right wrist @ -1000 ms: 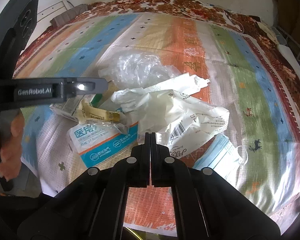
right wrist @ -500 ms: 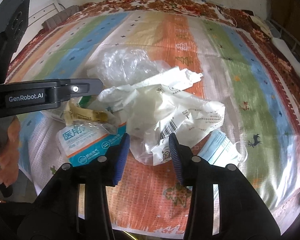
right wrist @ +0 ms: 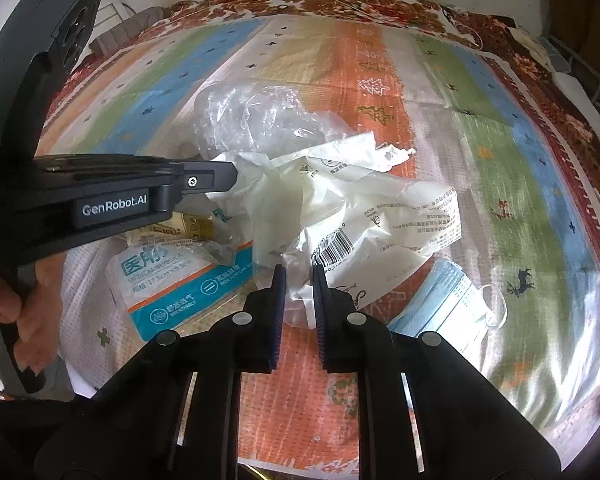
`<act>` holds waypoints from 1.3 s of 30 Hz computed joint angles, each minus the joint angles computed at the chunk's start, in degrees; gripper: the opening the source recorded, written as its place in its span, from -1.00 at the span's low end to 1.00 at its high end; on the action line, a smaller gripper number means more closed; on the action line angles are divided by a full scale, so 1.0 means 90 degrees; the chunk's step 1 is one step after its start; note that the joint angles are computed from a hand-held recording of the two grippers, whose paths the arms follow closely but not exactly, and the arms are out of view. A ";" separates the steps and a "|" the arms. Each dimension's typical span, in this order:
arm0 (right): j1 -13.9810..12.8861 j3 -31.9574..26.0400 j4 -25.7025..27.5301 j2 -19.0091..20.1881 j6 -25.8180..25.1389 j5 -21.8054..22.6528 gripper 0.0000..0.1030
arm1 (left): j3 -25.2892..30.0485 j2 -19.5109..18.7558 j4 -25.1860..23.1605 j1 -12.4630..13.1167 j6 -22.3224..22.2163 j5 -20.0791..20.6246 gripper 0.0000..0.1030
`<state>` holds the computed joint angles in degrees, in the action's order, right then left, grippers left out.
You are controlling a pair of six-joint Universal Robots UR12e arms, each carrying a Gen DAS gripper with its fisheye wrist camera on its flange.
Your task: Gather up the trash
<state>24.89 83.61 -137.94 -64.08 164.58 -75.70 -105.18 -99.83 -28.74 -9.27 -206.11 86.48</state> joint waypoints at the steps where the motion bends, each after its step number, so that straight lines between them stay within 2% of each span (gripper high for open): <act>1: -0.0001 -0.0002 0.0010 -0.0007 0.0001 0.0006 -0.77 | 0.0006 0.0006 0.0027 -0.0014 0.0053 -0.0007 -0.98; 6: -0.0052 -0.0009 0.0024 -0.0080 0.0029 0.0169 -0.79 | -0.0012 0.0112 0.0177 -0.0053 0.0017 0.0139 -0.99; 17: -0.0177 0.0159 -0.0080 -0.0446 0.0028 0.0596 -0.80 | -0.0252 0.0626 0.0310 -0.0072 -0.0214 0.0435 -0.99; 25: -0.0228 0.0368 -0.0286 -0.0726 -0.0016 0.0790 -0.80 | -0.0350 0.1035 0.0174 -0.0117 -0.0392 0.0501 -0.99; 29: -0.0261 0.0465 -0.0388 -0.0863 0.0001 0.0929 -0.80 | -0.0344 0.1203 0.0026 -0.0179 -0.0698 0.0520 -0.99; 39: -0.0308 0.0728 -0.0444 -0.1201 -0.0125 0.1117 -0.80 | -0.0312 0.1590 -0.0509 -0.0581 -0.1494 0.1077 -0.99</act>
<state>22.12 90.16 -141.93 -74.89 163.46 -65.64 -107.99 -85.52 -33.32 -14.49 -219.56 96.17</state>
